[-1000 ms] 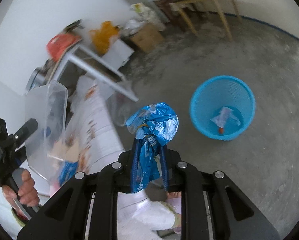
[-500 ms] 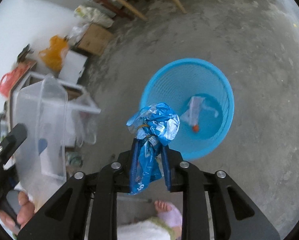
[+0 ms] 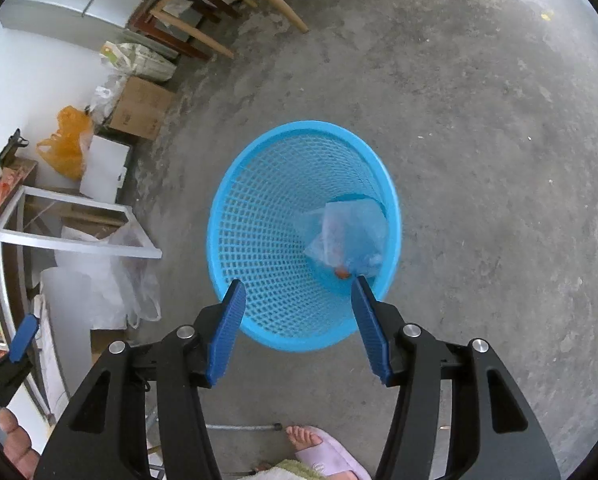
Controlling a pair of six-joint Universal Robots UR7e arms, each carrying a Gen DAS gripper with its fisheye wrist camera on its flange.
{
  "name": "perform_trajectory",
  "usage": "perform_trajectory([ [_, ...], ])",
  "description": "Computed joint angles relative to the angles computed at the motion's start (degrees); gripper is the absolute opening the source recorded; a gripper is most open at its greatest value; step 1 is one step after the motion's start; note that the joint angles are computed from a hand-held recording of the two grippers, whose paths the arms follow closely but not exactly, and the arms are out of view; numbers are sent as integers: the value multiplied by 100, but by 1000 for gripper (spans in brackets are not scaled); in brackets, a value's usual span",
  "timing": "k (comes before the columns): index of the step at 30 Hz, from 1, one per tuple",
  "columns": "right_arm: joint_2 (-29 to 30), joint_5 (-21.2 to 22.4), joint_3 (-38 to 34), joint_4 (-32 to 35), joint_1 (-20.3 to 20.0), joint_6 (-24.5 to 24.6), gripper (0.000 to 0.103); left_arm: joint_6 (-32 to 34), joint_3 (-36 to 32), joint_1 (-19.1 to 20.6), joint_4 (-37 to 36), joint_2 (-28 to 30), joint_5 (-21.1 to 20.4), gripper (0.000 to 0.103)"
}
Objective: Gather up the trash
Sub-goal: 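Return the right tool to the table, then grasp the pink sponge with the right tool and lift it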
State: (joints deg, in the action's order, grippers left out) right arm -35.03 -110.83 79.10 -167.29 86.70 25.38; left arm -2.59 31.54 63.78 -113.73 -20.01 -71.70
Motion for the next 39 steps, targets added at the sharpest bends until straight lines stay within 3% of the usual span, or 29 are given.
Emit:
perform_trajectory([
  [7,-426,-30,668,-544,364,-310,54,349,1781,-206,-878,-1289,-61,90],
  [12,-790,-60,1102,-693,785,-654,57,717,3421,-434,-1307,-2693,31,90],
  [17,-1116,87,1460,-582,1166,-1025,61,1087,5399,-718,-2160,-4367,625,90],
  [20,-1203,254,1496,-297,1358,-1123,61,920,6297,-815,-2476,-5226,926,90],
  [22,-1203,420,1467,-178,1486,-1224,61,639,6936,-882,-2715,-5826,1338,90],
  [28,-864,939,955,376,1927,-1542,61,-176,8394,-1055,-3225,-7043,2723,90],
  [32,-394,1414,268,1060,2229,-1764,61,-428,9011,-1143,-3527,-7510,3386,90],
  [37,363,1857,-857,2121,2654,-2416,61,-186,9308,-1096,-4003,-7753,3769,89],
  [39,756,1851,-1495,2784,2848,-2726,61,107,9398,-1054,-4361,-7809,3788,83],
])
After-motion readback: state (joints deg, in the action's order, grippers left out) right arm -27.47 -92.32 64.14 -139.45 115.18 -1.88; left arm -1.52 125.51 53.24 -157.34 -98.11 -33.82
